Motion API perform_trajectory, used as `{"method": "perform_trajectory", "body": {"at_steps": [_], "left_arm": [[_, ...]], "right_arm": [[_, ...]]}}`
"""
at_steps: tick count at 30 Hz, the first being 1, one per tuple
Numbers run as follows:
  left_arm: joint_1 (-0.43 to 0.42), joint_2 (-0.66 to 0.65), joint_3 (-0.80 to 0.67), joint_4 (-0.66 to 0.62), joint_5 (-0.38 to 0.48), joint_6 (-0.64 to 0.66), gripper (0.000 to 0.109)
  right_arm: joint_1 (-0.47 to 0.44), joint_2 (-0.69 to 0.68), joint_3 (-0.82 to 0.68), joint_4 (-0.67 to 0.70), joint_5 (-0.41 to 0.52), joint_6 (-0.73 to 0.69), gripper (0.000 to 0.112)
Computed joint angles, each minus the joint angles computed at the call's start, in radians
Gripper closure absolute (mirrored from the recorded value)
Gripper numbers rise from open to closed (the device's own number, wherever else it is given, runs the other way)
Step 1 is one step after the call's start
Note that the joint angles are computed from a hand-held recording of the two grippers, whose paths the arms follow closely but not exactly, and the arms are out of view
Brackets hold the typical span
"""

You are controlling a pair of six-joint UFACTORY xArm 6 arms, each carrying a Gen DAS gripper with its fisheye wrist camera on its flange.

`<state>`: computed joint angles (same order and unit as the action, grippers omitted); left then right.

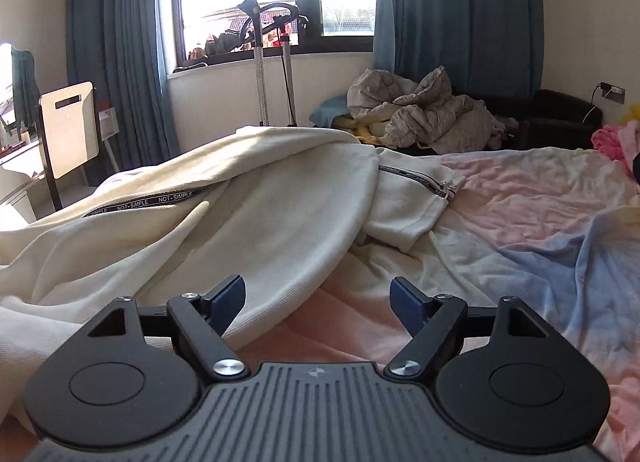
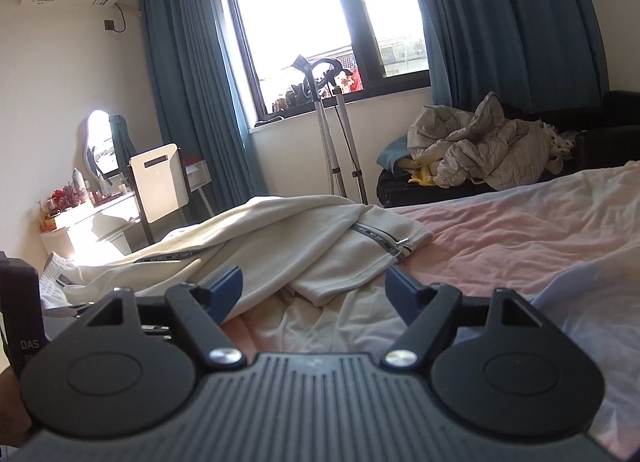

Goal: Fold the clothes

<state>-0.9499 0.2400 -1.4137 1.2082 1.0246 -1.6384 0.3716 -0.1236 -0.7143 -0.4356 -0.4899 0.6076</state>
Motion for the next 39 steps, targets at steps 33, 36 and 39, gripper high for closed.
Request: {"method": "perform_trajectory", "body": {"at_steps": [33,36,39], "left_arm": [[0.156,0.146,-0.224,-0.068,-0.066,0.291,0.108],[0.124,0.096,-0.176,-0.074,-0.053,0.292,0.108],[0.110,0.086,-0.171,-0.072,-0.029,0.270,0.106]], "right_arm": [[-0.068,0.120,-0.081,-0.094,0.038,0.210,0.028],[-0.071,0.107,-0.077,-0.101,0.043,0.229,0.028],[-0.065,0.091,-0.064,-0.074,0.042,0.208,0.028]]}}
